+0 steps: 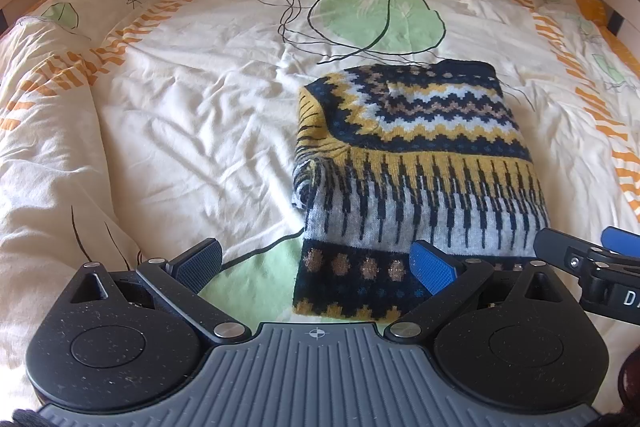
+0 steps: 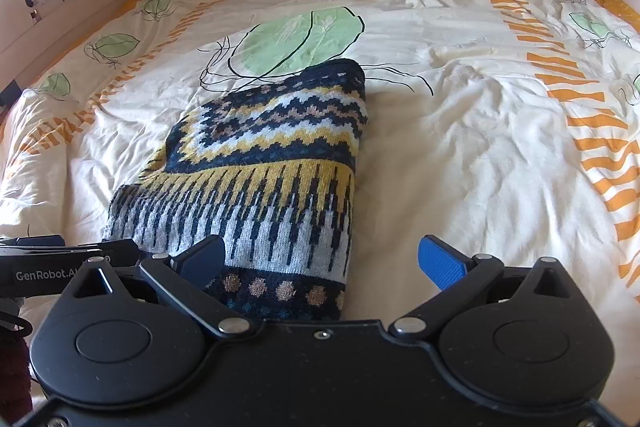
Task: Fold small clothes
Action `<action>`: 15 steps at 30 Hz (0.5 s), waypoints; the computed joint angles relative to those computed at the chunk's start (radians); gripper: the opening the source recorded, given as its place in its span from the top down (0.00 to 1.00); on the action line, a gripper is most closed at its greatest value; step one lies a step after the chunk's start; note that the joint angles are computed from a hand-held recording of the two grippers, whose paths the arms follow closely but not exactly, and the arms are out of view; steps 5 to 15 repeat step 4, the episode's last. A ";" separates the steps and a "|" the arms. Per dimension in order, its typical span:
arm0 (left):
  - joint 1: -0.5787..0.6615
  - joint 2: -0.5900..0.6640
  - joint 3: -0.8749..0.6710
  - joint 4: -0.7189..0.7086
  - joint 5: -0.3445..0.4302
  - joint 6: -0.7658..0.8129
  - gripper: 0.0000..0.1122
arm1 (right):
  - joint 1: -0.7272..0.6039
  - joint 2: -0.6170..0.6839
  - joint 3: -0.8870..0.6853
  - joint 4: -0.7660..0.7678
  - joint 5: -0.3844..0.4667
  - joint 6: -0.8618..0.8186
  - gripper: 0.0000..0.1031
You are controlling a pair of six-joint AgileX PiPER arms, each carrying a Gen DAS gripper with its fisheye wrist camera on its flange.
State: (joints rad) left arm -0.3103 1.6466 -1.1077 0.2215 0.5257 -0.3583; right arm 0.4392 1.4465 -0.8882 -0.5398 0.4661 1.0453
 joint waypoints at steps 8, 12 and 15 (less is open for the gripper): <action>0.009 -0.001 0.004 -0.012 -0.013 0.018 0.10 | -0.006 0.004 -0.003 0.011 -0.003 -0.014 0.01; 0.009 -0.001 0.004 -0.012 -0.013 0.018 0.10 | -0.006 0.004 -0.003 0.011 -0.003 -0.014 0.01; 0.009 -0.001 0.004 -0.012 -0.013 0.018 0.10 | -0.006 0.004 -0.003 0.011 -0.003 -0.014 0.01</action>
